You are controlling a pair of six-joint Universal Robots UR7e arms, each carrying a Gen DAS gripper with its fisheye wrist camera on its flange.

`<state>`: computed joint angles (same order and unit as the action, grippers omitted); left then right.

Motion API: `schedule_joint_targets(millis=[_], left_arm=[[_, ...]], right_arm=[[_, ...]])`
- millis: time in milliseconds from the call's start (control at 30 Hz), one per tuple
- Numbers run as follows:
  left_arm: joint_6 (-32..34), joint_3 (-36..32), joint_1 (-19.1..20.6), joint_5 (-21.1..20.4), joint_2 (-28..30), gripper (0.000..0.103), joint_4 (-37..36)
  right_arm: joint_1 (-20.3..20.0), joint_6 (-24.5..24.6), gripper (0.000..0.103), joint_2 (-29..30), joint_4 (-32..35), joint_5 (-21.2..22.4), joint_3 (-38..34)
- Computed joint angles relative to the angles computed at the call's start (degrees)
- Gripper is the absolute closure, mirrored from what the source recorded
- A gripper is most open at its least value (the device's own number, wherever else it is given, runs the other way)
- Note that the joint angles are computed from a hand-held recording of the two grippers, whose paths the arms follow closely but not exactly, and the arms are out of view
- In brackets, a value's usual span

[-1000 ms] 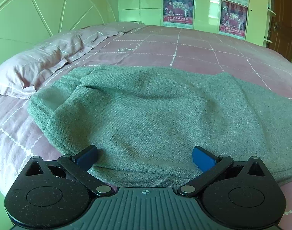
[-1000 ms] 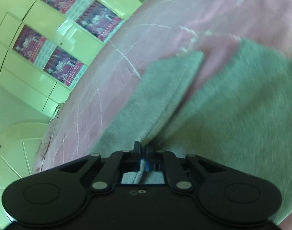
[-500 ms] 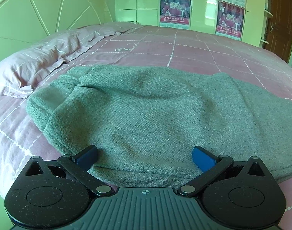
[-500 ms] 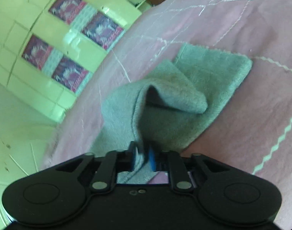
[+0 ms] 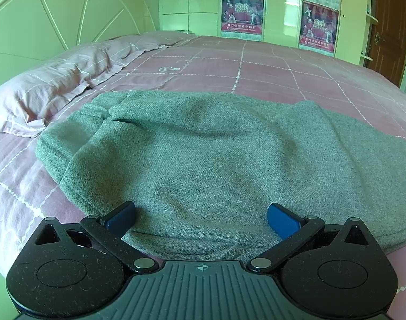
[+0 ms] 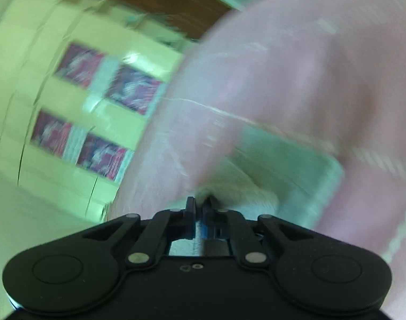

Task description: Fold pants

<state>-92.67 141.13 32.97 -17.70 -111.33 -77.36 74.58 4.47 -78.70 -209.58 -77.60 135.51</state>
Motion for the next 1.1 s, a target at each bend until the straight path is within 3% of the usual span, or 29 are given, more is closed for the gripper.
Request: schedule_joint_targets(millis=[67, 133, 200, 233, 267, 333, 400, 500, 567, 633, 667, 700, 767, 867, 933, 1000, 1067, 1100], left_arm=[[0.37, 0.05, -0.03, -0.08, 0.03, 0.000, -0.29], [1.26, 0.33, -0.05, -0.06, -0.27, 0.000, -1.08], [1.62, 0.60, -0.11, 0.07, -0.62, 0.000, -1.53], [1.85, 0.67, -0.07, 0.14, -0.69, 0.000, -1.76], [1.93, 0.68, -0.04, 0.16, -0.70, 0.000, -1.82], [2.51, 0.74, 0.07, 0.15, -0.91, 0.000, -2.16], [3.36, 0.92, 0.09, 0.16, -1.29, 0.000, -2.65], [3.99, 1.02, 0.16, 0.20, -1.49, 0.000, -3.01], [3.73, 0.91, 0.22, 0.23, -1.32, 0.000, -2.71], [3.04, 0.77, 0.10, 0.20, -1.19, 0.000, -1.99], [3.02, 0.76, 0.06, 0.20, -1.17, 0.000, -1.95], [3.12, 0.77, 0.06, 0.18, -1.26, 0.000, -1.98], [2.84, 0.68, 0.05, 0.17, -1.08, 0.000, -1.73], [2.53, 0.58, -0.03, 0.11, -0.98, 0.000, -1.31], [2.02, 0.46, -0.12, 0.05, -0.77, 0.000, -0.86], [2.08, 0.49, -0.11, 0.10, -0.77, 0.000, -0.99], [2.09, 0.60, -0.19, 0.14, -0.85, 0.000, -1.17], [2.31, 0.70, -0.19, 0.20, -0.98, 0.000, -1.40]], right_arm=[[3.25, -9.10, 0.103, -2.84, -0.12, 2.05, -0.22], [4.16, -14.14, 0.103, -4.69, -2.33, 6.06, 0.68], [3.74, -22.41, 0.103, -5.61, -4.80, 6.08, 2.68], [3.82, -25.08, 0.103, -5.44, -5.49, 3.82, 3.44], [2.81, -25.36, 0.103, -5.41, -3.78, 0.74, 3.90], [-2.18, -18.71, 0.103, -6.24, 5.82, -2.94, 3.40], [-5.08, -14.56, 0.103, -6.31, 10.00, -2.46, 3.35], [-6.80, -9.52, 0.090, -5.52, 6.49, 0.68, 4.12], [-8.19, -4.76, 0.067, -4.65, 2.59, 2.64, 4.37], [-9.69, -0.90, 0.067, -3.68, 0.64, 5.07, 4.21], [-9.09, -0.15, 0.082, -3.15, 0.41, 4.07, 3.44], [-7.34, -1.12, 0.099, -2.66, 0.76, 1.22, 2.28], [-3.41, -6.80, 0.102, -2.31, 1.50, -1.53, 0.16], [0.05, -15.49, 0.103, -3.89, -2.86, 5.78, -0.24], [1.37, -17.06, 0.103, -4.42, -4.10, 8.73, -1.27], [0.18, -18.45, 0.103, -4.21, -5.81, 9.70, -1.18], [-2.40, -17.33, 0.103, -3.50, -4.05, 5.70, -1.14], [-3.13, -16.27, 0.102, -3.01, -0.23, 0.11, -1.59]])
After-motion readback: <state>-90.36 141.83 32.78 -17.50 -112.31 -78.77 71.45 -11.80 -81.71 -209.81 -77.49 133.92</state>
